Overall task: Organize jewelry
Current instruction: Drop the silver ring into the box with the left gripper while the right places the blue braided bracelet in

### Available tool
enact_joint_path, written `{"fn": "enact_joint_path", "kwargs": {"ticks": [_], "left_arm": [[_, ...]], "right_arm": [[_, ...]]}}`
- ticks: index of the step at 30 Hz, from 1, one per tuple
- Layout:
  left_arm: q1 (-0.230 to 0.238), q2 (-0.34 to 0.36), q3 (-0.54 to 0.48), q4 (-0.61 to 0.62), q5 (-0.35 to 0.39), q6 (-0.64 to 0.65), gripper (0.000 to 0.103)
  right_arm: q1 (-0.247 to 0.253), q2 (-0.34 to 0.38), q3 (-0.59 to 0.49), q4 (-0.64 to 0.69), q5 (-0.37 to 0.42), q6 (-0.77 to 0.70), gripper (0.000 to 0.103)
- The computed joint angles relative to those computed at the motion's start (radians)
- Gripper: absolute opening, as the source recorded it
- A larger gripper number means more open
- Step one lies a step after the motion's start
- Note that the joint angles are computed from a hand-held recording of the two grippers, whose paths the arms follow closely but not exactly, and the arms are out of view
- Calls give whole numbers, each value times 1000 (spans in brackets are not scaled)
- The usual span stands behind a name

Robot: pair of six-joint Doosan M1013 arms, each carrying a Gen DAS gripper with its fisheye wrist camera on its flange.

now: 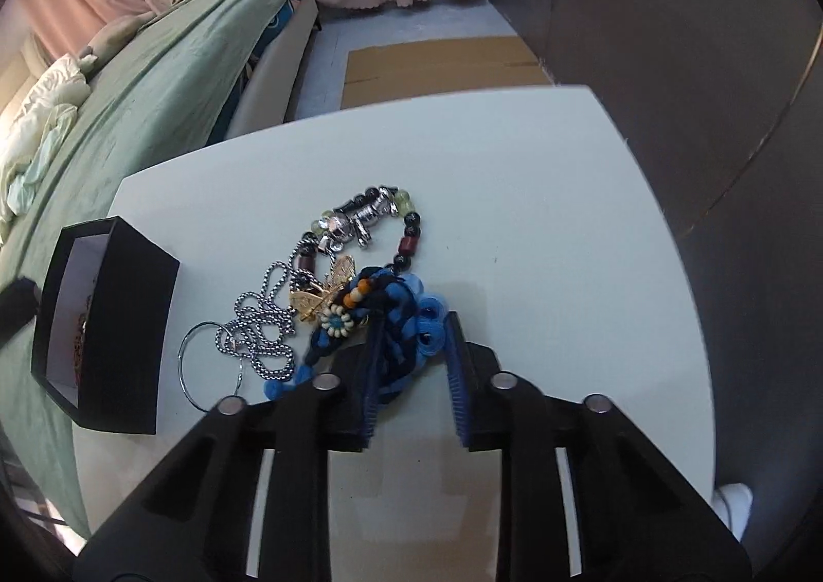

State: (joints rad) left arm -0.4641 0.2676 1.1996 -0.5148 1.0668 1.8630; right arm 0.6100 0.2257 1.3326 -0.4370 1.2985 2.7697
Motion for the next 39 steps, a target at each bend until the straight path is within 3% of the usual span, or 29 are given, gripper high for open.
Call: {"fn": "enact_joint_path", "kwargs": {"ticks": [9,12,14,16,22,27,33,36,37,39], "left_arm": [[42,8,-15,-21,16,-25,11],[51,13,-16,-28,22,-54,11],[55,22,-25,-20,35,-80,20],[61,23,-25,-19,30,-101,56],[75,13,-17,-14,-7,-124,66],[84,13,-19,-7,-13,-137,78],[90,4,-12,7,-40,-143,94],[92,5,-13,27,-42,-169,94],[94,6,-15,31,-40,-176,94],[98,9,-17,38,-38,-193,94]], "right_arm": [[25,-23,-9,-80,-106,73,21],[23,-36,1,-65,-186,97,21],[29,-39,1,-77,-226,110,21],[34,-42,2,-97,-266,125,21],[53,-56,13,-163,-398,180,21],[60,-49,6,-181,-450,187,21],[60,-23,-20,-139,-498,153,21],[56,-2,-44,-74,-518,86,21],[55,7,-55,-46,-514,58,23],[51,26,-83,12,-490,12,38]]}}
